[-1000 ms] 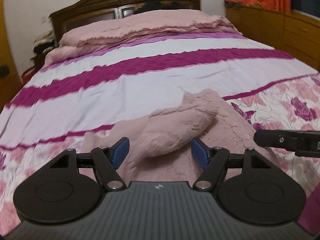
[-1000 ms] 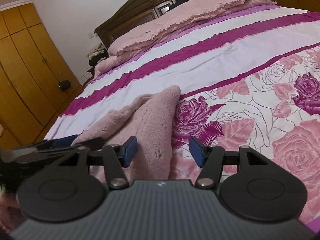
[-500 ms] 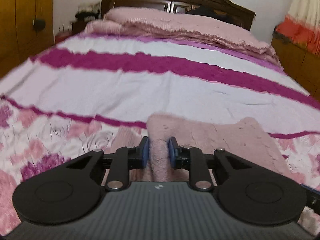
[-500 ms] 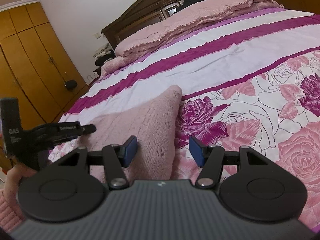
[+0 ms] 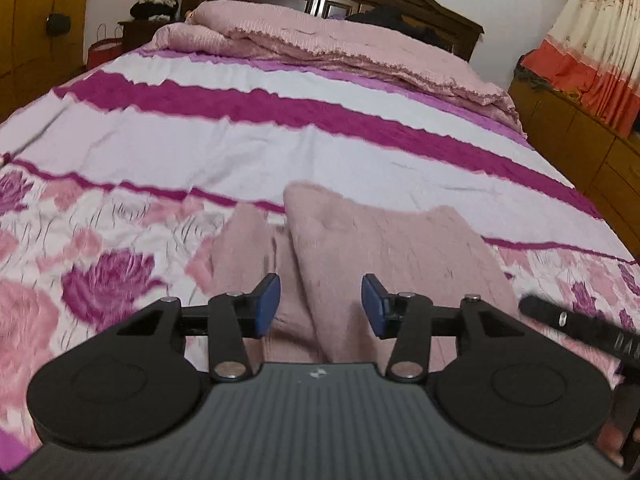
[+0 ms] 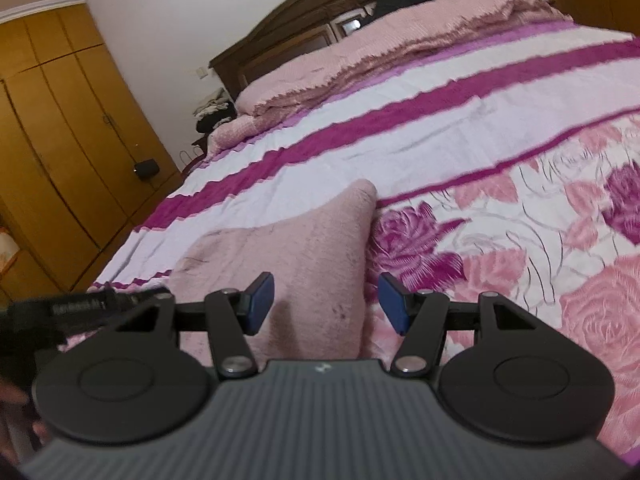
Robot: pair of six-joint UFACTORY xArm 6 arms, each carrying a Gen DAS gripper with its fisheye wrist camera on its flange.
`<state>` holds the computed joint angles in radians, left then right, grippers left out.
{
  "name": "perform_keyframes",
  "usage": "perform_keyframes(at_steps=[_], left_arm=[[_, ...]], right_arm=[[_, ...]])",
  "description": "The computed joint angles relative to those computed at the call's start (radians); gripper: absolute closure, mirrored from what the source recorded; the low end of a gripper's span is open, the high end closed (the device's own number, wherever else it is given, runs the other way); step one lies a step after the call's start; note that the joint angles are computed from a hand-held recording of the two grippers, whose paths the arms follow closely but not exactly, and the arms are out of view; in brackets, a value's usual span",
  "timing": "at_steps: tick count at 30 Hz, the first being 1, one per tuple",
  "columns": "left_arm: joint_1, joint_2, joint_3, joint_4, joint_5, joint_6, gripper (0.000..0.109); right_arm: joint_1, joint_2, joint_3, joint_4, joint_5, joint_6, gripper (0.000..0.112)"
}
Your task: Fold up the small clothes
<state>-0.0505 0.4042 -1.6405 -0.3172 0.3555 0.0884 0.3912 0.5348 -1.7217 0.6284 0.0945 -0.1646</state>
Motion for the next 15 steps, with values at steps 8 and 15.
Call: perform_keyframes(at_steps=[8, 15], left_arm=[[0.000, -0.040, 0.067, 0.109, -0.009, -0.108, 0.046], [-0.003, 0.028, 0.000, 0.042, 0.007, -0.065, 0.040]], right_arm=[[0.003, -0.009, 0.020, -0.083, 0.008, 0.077, 0.051], [0.003, -0.014, 0.036, -0.067, -0.003, 0.065, 0.051]])
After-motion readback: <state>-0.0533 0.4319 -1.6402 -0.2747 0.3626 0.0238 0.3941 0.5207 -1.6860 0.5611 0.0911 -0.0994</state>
